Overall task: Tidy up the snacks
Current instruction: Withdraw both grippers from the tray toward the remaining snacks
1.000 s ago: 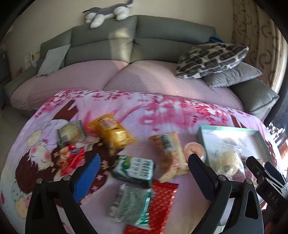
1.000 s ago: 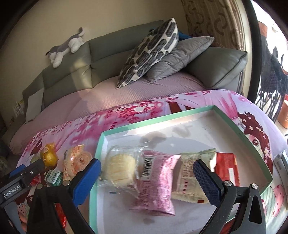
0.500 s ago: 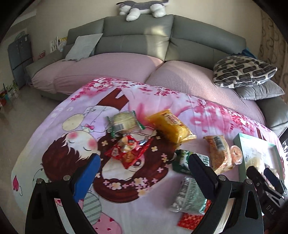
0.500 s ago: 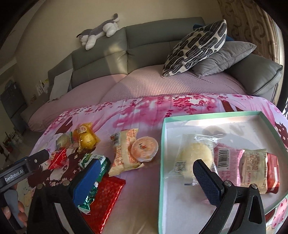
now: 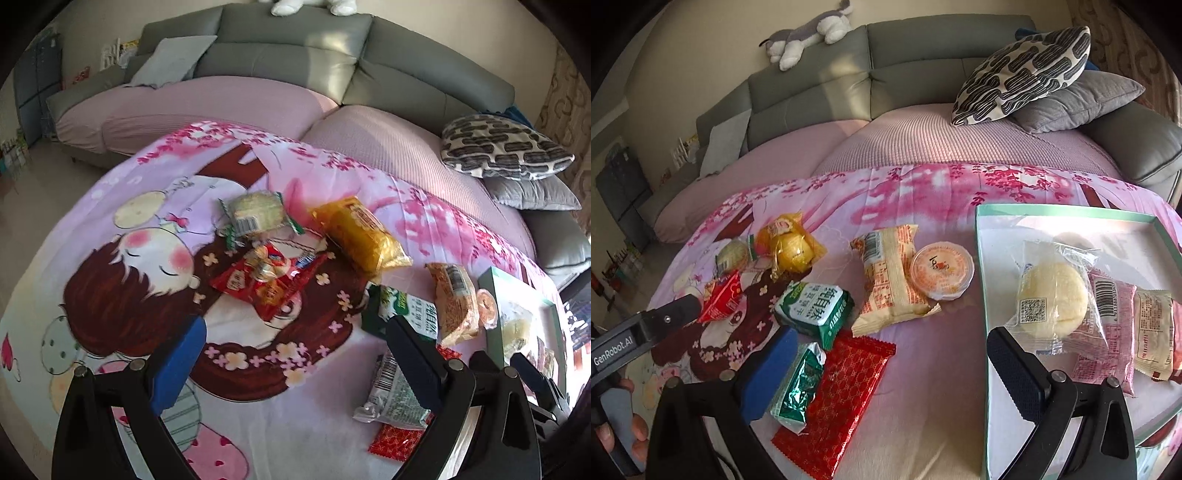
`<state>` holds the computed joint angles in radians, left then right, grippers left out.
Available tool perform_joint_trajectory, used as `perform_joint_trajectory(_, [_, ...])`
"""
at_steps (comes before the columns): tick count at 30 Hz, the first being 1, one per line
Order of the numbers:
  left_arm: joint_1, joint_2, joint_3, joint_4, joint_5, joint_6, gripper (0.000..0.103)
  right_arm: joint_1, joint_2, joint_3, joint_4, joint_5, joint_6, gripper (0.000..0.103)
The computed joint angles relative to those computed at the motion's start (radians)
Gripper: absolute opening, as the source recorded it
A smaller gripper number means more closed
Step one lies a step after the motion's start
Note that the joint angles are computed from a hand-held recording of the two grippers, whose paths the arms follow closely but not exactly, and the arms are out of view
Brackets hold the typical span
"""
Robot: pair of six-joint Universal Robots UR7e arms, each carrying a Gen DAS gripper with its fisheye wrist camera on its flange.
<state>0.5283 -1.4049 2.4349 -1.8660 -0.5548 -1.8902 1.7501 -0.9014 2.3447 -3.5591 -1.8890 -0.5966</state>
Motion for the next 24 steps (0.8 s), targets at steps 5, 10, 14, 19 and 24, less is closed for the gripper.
perform_joint_trajectory(5, [0.020,0.047,0.010,-0.155,-0.007,0.137,0.098,0.008,0.010,0.001,0.012,-0.050,-0.006,0.103])
perform_joint_trajectory(10, [0.036,0.086,0.018,-0.263,-0.016,0.211,0.098,0.015,0.015,0.017,-0.021,-0.099,-0.032,0.103])
perform_joint_trajectory(14, [0.041,0.106,0.034,-0.373,-0.014,0.275,0.098,0.008,0.003,0.027,-0.029,-0.102,-0.028,0.103])
perform_joint_trajectory(19, [0.053,0.137,0.040,-0.493,-0.030,0.362,0.098,-0.003,-0.007,0.027,-0.029,-0.106,-0.017,0.103])
perform_joint_trajectory(24, [0.066,0.172,0.043,-0.611,-0.049,0.445,0.098,-0.010,-0.012,0.026,-0.029,-0.121,-0.015,0.103])
